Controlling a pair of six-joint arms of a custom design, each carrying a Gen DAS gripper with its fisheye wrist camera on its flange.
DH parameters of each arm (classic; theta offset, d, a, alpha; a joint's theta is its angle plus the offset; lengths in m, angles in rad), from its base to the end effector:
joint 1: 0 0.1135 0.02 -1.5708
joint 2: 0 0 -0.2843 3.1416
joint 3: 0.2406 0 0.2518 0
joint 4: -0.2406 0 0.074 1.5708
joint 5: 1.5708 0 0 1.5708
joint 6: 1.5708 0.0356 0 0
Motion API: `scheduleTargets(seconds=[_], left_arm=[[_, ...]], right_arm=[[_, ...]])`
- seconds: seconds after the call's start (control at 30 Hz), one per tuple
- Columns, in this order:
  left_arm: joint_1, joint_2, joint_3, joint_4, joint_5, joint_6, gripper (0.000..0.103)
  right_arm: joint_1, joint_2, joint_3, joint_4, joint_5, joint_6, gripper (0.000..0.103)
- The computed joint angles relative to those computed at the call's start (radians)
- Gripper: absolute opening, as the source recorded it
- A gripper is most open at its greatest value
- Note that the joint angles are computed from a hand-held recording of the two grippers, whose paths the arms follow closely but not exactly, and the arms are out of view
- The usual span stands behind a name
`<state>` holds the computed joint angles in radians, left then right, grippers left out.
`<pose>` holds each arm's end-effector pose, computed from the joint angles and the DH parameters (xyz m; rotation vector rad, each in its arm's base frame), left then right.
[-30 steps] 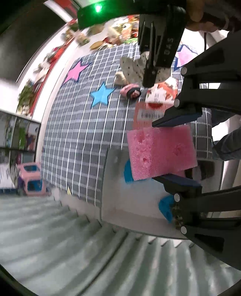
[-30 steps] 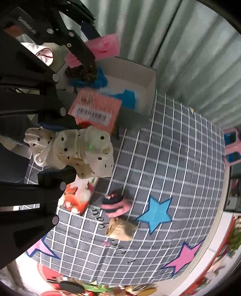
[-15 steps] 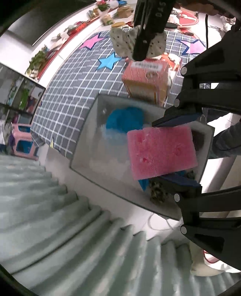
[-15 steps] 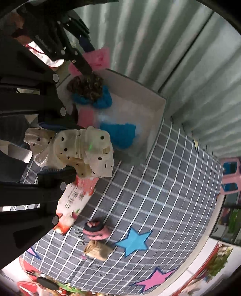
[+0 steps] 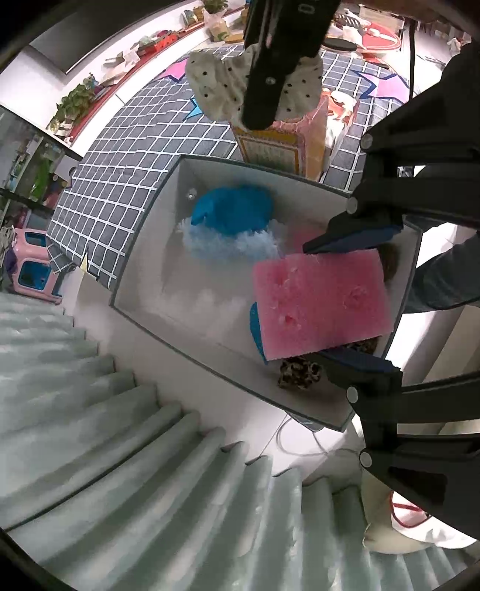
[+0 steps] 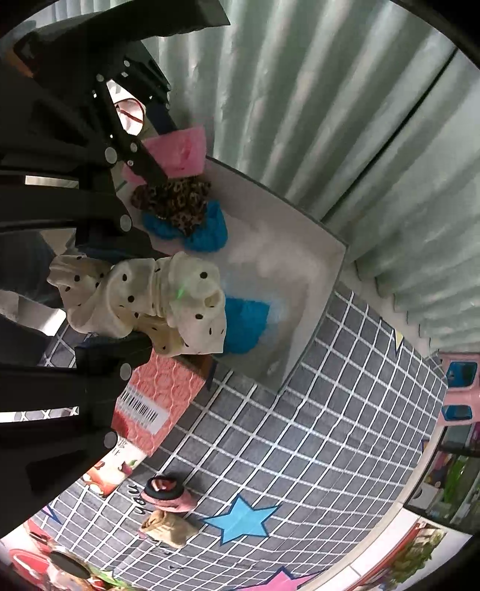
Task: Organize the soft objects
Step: 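Lower both grippers into the box and open them to drop the block and scrunchie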
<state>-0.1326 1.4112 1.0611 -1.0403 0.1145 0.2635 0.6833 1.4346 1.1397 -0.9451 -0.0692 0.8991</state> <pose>0.2420 -0.0364 0.2591 0.5955 2.8898 -0.1513 0.2066 0.1714 0.2779 0.2986 2.9134 0.4189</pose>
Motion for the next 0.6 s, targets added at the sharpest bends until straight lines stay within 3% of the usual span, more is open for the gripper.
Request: scheduleTargets(seconds=[0.6], left_arm=[[-0.047, 0.118, 0.019, 0.078, -0.034, -0.086, 0.052]], right_arm=[[-0.062, 0.194, 0.118, 0.055, -0.038, -0.109, 0.033]])
